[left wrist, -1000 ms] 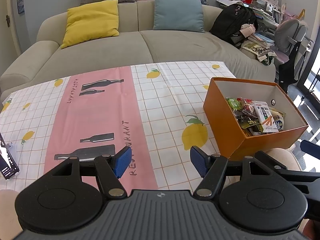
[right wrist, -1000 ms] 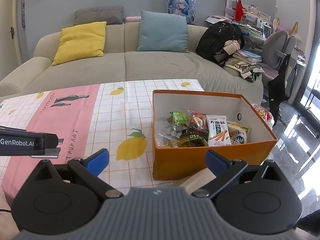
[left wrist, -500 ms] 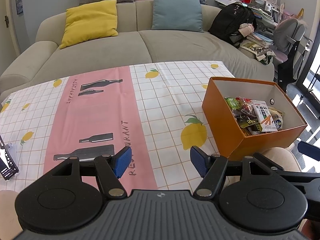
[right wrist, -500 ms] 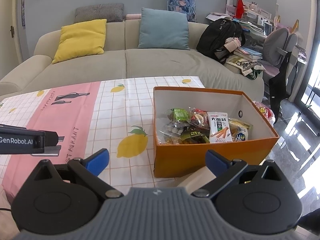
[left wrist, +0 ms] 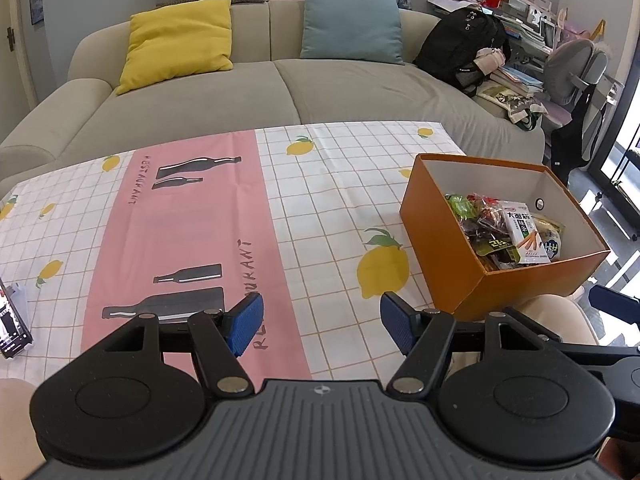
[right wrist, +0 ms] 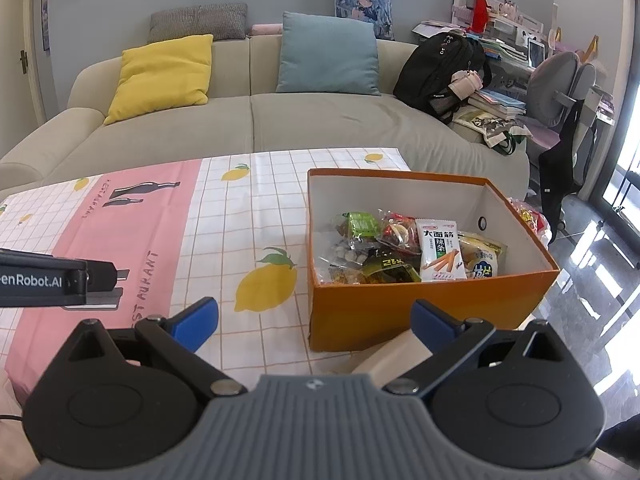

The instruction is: Organize snacks

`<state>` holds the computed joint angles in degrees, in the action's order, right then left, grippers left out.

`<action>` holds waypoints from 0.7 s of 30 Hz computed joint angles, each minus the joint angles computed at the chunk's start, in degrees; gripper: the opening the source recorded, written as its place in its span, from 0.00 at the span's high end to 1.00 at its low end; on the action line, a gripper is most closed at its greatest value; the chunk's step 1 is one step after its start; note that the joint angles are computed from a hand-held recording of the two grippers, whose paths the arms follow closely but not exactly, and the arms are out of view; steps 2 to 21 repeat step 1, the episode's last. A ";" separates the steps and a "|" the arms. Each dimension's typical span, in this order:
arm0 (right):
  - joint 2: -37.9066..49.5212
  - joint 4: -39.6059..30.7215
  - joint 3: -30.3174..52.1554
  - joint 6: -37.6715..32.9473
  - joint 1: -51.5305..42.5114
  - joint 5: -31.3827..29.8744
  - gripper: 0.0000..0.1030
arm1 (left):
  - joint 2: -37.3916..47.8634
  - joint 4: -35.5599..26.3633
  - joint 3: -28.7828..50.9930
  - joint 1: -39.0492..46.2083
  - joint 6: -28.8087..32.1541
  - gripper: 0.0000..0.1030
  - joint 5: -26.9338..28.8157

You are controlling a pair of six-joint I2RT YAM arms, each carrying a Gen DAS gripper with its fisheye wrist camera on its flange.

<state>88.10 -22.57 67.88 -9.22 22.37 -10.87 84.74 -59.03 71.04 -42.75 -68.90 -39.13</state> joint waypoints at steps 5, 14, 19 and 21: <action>-0.03 0.01 -0.06 0.00 0.06 0.05 0.03 | 0.04 -0.05 0.02 -0.06 -0.09 0.24 -0.04; -0.03 0.01 -0.06 0.00 0.06 0.05 0.03 | 0.04 -0.05 0.02 -0.06 -0.09 0.24 -0.04; -0.03 0.01 -0.06 0.00 0.06 0.05 0.03 | 0.04 -0.05 0.02 -0.06 -0.09 0.24 -0.04; -0.03 0.01 -0.06 0.00 0.06 0.05 0.03 | 0.04 -0.05 0.02 -0.06 -0.09 0.24 -0.04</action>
